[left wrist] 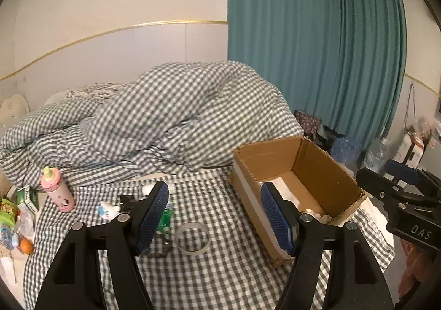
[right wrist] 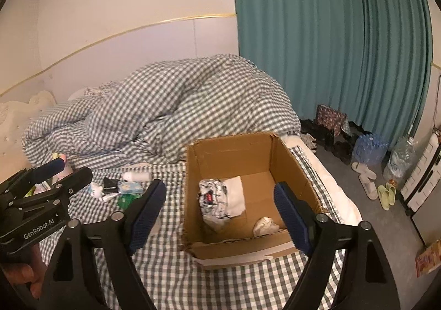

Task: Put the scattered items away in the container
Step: 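Withdraw both tools from the box back toward the bed items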

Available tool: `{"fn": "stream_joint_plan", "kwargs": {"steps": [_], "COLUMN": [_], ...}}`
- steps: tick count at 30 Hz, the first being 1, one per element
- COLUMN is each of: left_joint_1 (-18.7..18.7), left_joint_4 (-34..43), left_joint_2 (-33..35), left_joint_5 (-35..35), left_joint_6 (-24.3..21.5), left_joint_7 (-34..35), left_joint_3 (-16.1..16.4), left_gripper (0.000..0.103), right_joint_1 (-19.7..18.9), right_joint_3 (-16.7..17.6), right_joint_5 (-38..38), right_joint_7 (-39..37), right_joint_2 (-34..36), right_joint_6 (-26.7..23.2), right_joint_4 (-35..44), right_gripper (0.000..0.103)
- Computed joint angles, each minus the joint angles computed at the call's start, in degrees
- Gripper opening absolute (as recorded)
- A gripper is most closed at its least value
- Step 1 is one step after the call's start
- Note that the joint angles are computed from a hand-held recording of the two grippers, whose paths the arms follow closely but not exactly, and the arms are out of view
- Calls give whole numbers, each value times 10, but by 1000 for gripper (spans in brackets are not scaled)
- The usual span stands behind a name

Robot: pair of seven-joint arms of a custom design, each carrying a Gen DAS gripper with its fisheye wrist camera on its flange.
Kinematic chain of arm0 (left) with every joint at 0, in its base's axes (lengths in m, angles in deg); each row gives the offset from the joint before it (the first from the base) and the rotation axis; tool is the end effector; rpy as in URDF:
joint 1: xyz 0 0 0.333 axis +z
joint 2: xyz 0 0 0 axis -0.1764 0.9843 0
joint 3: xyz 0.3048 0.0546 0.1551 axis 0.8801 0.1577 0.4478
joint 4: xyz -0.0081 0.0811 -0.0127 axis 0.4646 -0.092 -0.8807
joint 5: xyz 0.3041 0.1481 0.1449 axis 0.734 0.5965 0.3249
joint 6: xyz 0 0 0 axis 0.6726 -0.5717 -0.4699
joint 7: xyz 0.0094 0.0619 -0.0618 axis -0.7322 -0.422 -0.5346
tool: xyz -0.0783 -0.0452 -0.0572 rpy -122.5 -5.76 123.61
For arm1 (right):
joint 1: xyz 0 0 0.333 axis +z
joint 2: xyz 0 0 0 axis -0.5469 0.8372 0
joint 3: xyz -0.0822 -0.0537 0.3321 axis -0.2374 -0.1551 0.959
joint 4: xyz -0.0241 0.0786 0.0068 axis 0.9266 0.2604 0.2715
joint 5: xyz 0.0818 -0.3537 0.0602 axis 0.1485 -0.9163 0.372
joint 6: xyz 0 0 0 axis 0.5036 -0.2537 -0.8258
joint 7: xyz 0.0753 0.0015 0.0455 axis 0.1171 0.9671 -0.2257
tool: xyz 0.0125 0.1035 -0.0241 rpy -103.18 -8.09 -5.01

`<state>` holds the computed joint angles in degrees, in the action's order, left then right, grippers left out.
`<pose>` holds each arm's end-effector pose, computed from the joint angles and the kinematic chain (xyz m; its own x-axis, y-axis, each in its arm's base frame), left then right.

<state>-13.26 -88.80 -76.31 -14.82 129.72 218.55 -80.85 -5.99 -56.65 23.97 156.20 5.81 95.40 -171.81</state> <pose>0.5062 -0.0258 0.6593 -0.5842 -0.8115 0.0117 -0.4293 0.2967 -0.8530 0.3893 0.3197 0.6599 -0.4585 -0.8872 -0.0519 -0.4524 0.2832 -0.8456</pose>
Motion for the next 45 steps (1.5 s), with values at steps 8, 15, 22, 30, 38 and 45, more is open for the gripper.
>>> {"fn": "stream_joint_plan", "kwargs": {"steps": [8,15,22,30,38,45], "left_joint_1": [16,39,63,92,113,133], "left_joint_4": [2,15,30,50,44,58], "left_joint_2": [-12,-3,15,43,57,81], "left_joint_5": [-28,-36,-43,-39,-31,-17], "left_joint_6": [-1,-14,-12,-18,9,10], "left_joint_7": [12,12,20,15,57,44], "left_joint_3": [27,39,44,44,40,38], "left_gripper": [94,99,103,103,103,103], "right_joint_1": [21,47,68,97,122,138], "right_joint_3": [13,9,-1,-22,-47,-66], "right_joint_5": [-20,-29,-38,-29,-34,-13], "right_joint_7": [1,-8,-14,-54,-52,-98], "right_joint_2": [27,54,86,140,177,224], "right_joint_6": [-24,-46,-54,-61,-36,-1], "right_joint_4": [41,74,107,164,188,229], "right_gripper": [91,97,103,103,103,103]}}
